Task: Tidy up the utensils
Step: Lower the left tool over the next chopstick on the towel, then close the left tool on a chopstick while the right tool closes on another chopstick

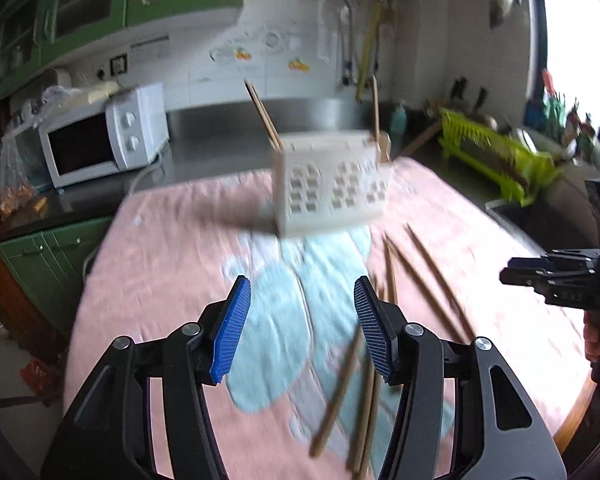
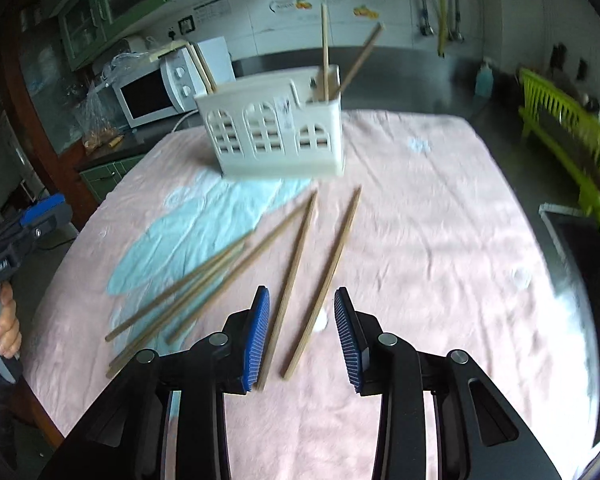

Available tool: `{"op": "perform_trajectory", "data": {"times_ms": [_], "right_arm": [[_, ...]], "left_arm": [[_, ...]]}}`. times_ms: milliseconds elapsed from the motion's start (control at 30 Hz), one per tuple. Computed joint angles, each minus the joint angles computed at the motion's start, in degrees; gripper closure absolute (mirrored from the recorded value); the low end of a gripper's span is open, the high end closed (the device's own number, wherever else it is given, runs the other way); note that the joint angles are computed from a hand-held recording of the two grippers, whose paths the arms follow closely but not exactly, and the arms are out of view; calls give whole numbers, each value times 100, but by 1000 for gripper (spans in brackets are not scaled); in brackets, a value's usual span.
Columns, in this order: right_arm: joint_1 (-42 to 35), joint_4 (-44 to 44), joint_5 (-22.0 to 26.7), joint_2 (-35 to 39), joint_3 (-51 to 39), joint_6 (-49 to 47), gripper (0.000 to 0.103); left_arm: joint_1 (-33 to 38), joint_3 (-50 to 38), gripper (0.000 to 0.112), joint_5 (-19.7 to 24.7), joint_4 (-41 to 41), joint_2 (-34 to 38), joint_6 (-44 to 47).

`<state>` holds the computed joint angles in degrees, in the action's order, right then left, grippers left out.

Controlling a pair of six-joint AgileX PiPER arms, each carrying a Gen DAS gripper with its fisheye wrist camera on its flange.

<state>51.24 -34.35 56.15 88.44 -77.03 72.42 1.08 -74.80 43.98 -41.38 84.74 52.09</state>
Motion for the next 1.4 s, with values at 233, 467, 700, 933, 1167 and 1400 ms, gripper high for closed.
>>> {"op": "perform_trajectory", "data": {"times_ms": [233, 467, 700, 933, 1167, 1400], "right_arm": [[359, -443, 106, 307, 387, 1032, 77], [350, -518, -121, 399, 673, 1545, 79], [266, -491, -179, 538, 617, 1584, 80], [207, -501, -315, 648, 573, 1721, 86], [33, -515, -285, 878, 300, 1664, 86], [-82, -442, -113, 1208, 17, 1421, 93]], "left_arm": [[-140, 807, 66, 114, 134, -21, 748], [-228, 938, 86, 92, 319, 495, 795], [-390, 999, 93, -19, 428, 619, 909], [-452, 1079, 93, -165, 517, 635, 895], [-418, 1085, 93, -141, 424, 643, 1040], [-429, 1130, 95, -187, 433, 604, 1066]]}}
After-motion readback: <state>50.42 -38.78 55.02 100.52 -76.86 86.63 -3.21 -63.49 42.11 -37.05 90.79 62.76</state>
